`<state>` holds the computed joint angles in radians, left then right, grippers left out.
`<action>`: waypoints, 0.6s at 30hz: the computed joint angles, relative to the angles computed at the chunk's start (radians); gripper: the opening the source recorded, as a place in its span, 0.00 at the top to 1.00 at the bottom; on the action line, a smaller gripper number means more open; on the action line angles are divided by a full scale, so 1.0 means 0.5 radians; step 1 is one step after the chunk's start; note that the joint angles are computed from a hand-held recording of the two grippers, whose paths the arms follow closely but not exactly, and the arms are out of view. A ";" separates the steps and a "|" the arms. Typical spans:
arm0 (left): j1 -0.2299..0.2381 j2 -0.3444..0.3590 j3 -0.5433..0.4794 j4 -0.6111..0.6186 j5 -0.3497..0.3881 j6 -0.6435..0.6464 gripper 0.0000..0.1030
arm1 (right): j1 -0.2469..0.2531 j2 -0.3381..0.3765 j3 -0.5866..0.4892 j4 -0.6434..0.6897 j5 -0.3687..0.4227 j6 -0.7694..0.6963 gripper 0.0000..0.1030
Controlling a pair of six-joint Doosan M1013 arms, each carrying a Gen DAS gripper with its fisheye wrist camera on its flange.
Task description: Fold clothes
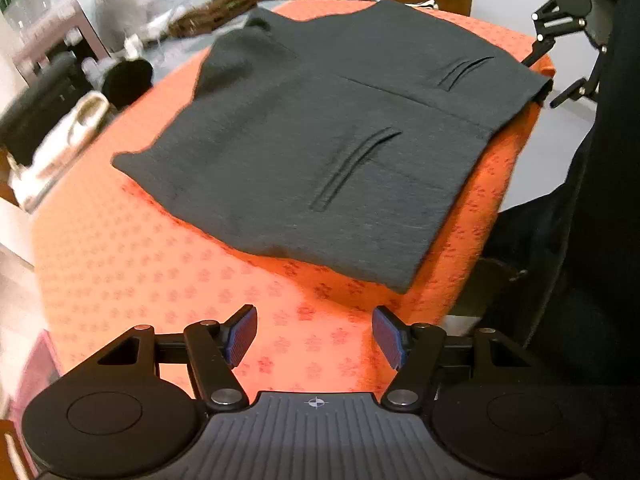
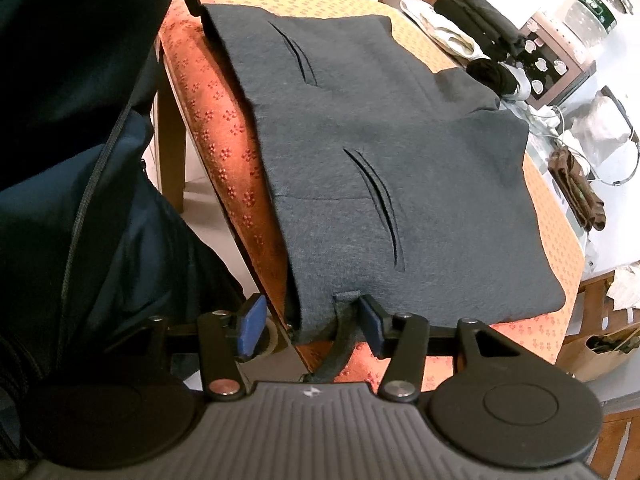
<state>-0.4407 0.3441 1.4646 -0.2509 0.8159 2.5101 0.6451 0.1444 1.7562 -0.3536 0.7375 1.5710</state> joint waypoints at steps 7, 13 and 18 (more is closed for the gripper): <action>-0.033 -0.007 0.074 -0.060 -0.226 0.443 0.36 | -0.012 -0.001 -0.006 0.035 -0.005 -0.035 0.43; -0.038 0.028 0.070 -0.242 -0.309 0.872 0.36 | -0.021 -0.027 0.013 0.029 -0.015 0.100 0.43; -0.042 0.050 0.064 -0.399 -0.287 1.143 0.37 | -0.006 -0.047 0.030 -0.015 0.018 0.192 0.43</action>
<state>-0.4617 0.3693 1.4969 -0.4506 0.6725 3.0814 0.6420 0.1209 1.7710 -0.3610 0.7468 1.6667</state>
